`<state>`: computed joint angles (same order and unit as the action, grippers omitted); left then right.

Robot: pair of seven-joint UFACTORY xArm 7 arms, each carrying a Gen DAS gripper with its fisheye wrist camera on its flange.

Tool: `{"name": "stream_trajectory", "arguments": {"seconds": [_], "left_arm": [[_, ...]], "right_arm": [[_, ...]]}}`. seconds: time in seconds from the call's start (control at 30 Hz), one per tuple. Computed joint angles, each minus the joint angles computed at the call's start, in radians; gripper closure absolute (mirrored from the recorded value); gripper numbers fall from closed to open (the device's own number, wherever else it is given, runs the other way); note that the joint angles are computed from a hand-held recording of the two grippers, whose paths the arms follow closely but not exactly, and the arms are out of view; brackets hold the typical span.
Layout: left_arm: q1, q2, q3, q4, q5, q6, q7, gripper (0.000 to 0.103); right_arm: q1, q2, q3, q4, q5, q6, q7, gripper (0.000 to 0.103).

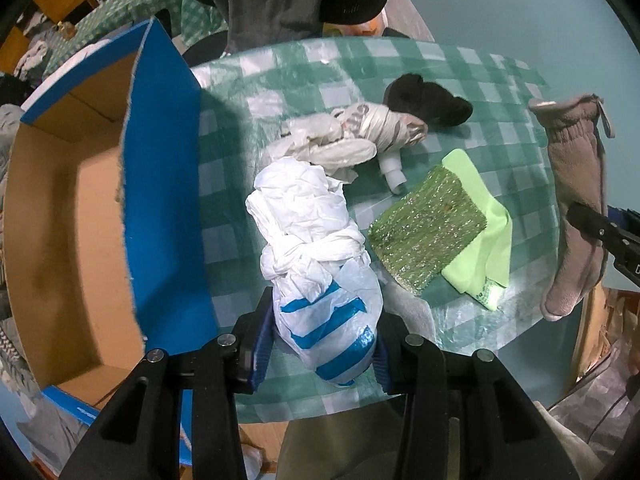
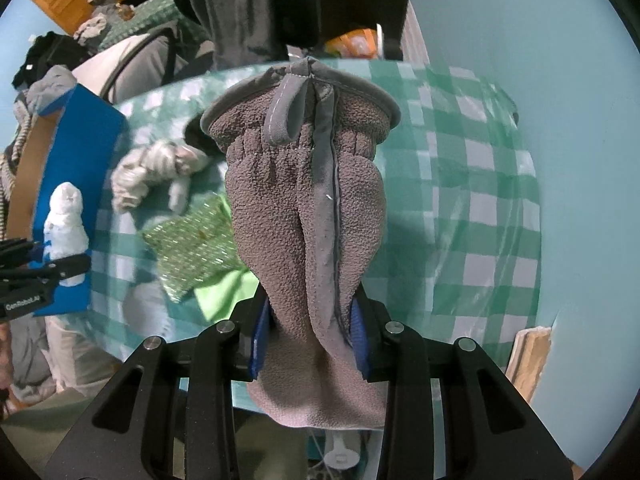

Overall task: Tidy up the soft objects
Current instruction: 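Lift the striped bag with the left tool while the right tool carries the mitten over the box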

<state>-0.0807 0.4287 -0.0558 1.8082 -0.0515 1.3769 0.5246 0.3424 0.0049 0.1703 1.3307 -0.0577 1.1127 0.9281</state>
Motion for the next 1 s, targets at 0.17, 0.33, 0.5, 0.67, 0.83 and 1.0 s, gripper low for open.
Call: {"name": "stream_trajectory", "arguments": {"seconds": [0.17, 0.33, 0.5, 0.67, 0.83, 1.0], "left_arm": [[0.013, -0.051, 0.002, -0.015, -0.008, 0.017, 0.025, 0.061], [0.032, -0.063, 0.006, 0.029, -0.022, 0.053, 0.056, 0.061], [0.041, -0.061, 0.009, 0.062, -0.031, 0.067, 0.070, 0.061], [0.051, -0.057, 0.011, 0.094, -0.040, 0.076, 0.079, 0.061], [0.064, -0.041, 0.015, 0.140, -0.049, 0.103, 0.077, 0.061], [0.080, -0.023, 0.018, 0.186, -0.058, 0.122, 0.074, 0.061]], "right_arm": [[0.012, 0.035, 0.005, 0.072, -0.019, 0.012, 0.002, 0.069], [0.029, 0.080, 0.003, 0.148, -0.039, 0.020, -0.004, 0.069], [0.048, 0.120, 0.000, 0.225, -0.056, 0.031, -0.014, 0.069], [0.068, 0.169, -0.005, 0.312, -0.066, 0.049, -0.037, 0.069], [0.090, 0.226, -0.011, 0.405, -0.072, 0.065, -0.072, 0.069], [0.113, 0.291, -0.020, 0.505, -0.073, 0.084, -0.106, 0.069]]}}
